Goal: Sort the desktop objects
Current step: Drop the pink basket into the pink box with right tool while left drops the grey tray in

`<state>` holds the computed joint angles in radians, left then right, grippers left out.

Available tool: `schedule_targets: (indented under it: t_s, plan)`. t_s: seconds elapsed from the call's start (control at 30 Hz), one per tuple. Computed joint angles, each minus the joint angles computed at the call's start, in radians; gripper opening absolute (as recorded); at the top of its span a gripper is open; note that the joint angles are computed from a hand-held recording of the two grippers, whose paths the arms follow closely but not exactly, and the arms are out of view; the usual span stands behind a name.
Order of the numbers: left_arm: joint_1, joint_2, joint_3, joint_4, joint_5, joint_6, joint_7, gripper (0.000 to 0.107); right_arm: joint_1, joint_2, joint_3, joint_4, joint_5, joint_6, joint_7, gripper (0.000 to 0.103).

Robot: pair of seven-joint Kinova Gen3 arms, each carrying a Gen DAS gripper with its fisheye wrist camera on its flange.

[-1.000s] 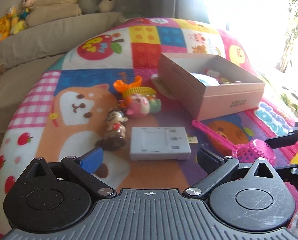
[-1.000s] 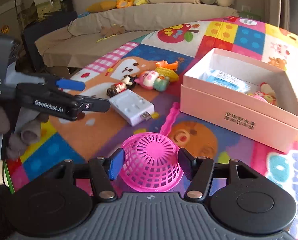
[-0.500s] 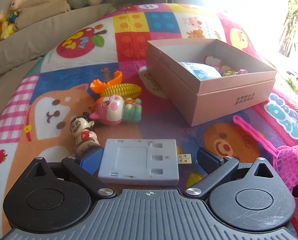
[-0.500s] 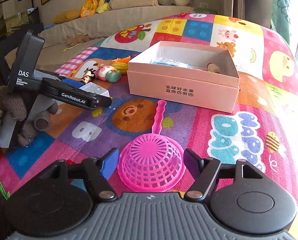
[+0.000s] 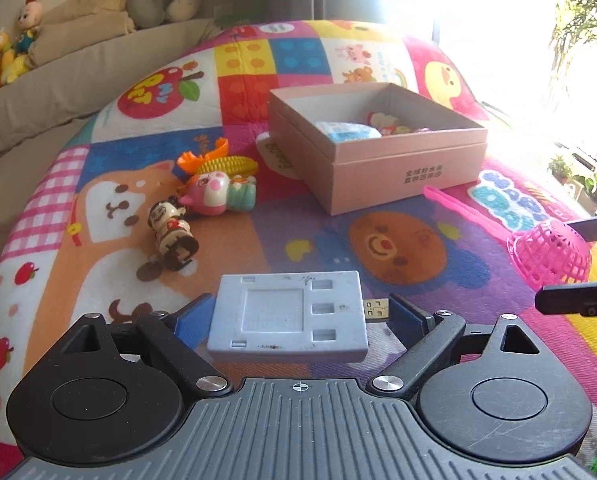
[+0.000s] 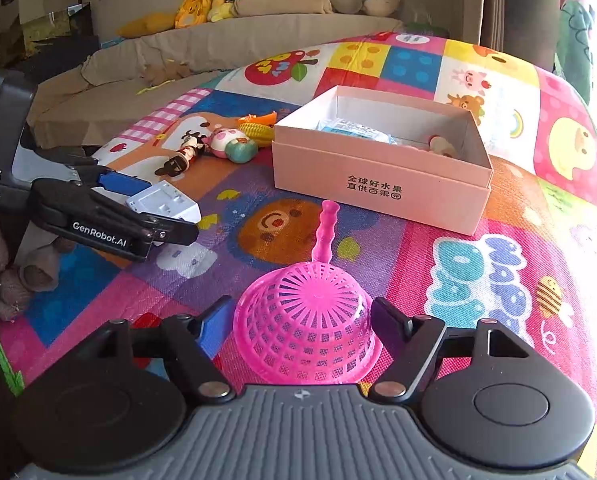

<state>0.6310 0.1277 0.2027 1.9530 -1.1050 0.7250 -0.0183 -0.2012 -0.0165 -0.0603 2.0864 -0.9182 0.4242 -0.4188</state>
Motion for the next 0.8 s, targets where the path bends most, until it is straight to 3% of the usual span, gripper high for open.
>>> schedule_targets:
  t_s: [0.13,0.3,0.37,0.47,0.57,0.63,0.7,0.8]
  plan:
    - [0.005,-0.056,0.056,0.008,-0.124,0.042,0.106,0.095,0.044,-0.102,0.042,0.019,-0.107,0.053,0.118,0.075]
    - [0.079,-0.046,-0.014,-0.056,-0.327,0.055,0.187,0.095,-0.161,-0.247,0.252,0.042,-0.311,-0.070,0.276,0.075]
    - [0.044,-0.009,-0.004,-0.095,-0.387,0.038,0.198,0.095,-0.254,-0.264,0.315,0.030,-0.392,-0.139,0.339,0.075]
    - [-0.027,0.064,0.013,-0.189,-0.358,-0.001,0.123,0.095,-0.337,-0.238,0.385,-0.014,-0.514,-0.190,0.422,0.075]
    - [-0.055,0.147,-0.021,-0.286,-0.334,-0.042,0.066,0.095,-0.254,-0.157,0.346,-0.066,-0.629,-0.147,0.475,0.075]
    - [-0.044,0.199,-0.082,-0.345,-0.349,-0.078,0.102,0.095,-0.161,-0.096,0.285,-0.101,-0.647,-0.106,0.464,0.075]
    - [-0.051,0.256,-0.136,-0.419,-0.343,-0.129,0.130,0.098,-0.094,-0.032,0.236,-0.146,-0.602,-0.072,0.398,0.075]
    - [-0.130,0.288,-0.103,-0.467,-0.247,-0.177,0.064,0.099,-0.070,0.066,0.199,-0.221,-0.517,-0.077,0.276,0.075]
